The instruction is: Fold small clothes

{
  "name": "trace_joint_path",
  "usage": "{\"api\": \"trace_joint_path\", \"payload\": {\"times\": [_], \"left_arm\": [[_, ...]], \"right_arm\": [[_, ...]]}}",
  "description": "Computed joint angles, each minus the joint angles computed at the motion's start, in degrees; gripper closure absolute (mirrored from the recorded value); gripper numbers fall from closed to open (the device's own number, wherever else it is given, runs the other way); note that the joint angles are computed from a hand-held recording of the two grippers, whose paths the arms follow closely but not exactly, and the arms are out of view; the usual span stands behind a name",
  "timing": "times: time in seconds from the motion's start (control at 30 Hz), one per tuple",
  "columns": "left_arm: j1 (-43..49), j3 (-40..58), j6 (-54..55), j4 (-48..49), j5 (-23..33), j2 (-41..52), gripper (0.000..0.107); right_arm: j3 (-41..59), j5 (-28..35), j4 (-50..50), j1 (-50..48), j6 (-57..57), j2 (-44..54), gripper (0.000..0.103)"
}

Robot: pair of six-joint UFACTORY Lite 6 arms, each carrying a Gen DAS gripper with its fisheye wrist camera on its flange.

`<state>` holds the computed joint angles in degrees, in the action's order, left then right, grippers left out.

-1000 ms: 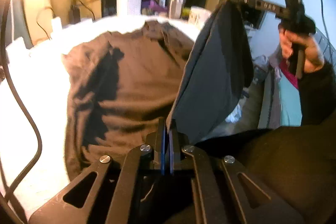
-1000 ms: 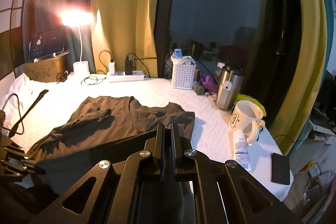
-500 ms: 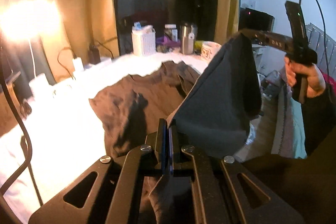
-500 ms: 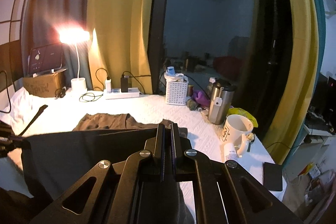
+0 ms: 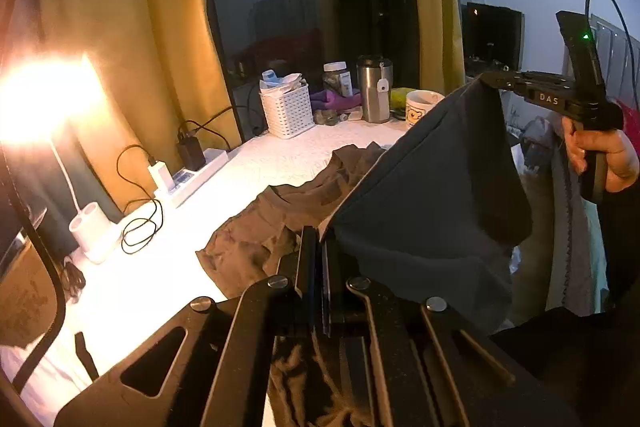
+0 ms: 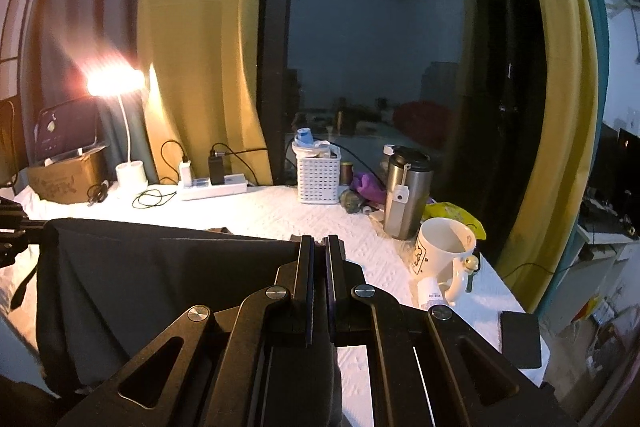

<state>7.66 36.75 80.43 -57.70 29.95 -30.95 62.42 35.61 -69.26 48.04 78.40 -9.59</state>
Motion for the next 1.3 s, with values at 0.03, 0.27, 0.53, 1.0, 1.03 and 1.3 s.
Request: {"api": "trace_joint_path", "payload": {"times": [0.03, 0.27, 0.53, 1.0, 1.03, 1.3], "left_arm": [[-0.5, 1.3, 0.3, 0.0, -0.7, 1.8, 0.106], [-3.1, 10.1, 3.4, -1.6, -4.3, 14.2, 0.106], [-3.3, 23.4, 7.6, -4.9, -5.0, 32.8, 0.106], [-4.8, 53.1, -6.0, 6.4, -3.8, 65.9, 0.106], [-5.0, 55.2, -7.5, 7.6, -3.6, 67.9, 0.106], [-5.3, 74.7, -23.4, 21.2, -0.3, 84.0, 0.099]], "right_arm": [[0.3, -0.7, -0.1, -0.8, 0.1, 0.6, 0.099], [4.9, -5.8, 1.2, -6.7, -1.7, 6.9, 0.099], [14.5, -10.6, 5.2, -13.4, -7.2, 18.3, 0.099], [37.8, -14.0, 23.1, -21.9, -26.2, 44.7, 0.099], [39.9, -13.8, 24.9, -22.3, -28.2, 46.7, 0.099], [59.1, -8.0, 37.8, -23.9, -42.2, 63.2, 0.099]]}}
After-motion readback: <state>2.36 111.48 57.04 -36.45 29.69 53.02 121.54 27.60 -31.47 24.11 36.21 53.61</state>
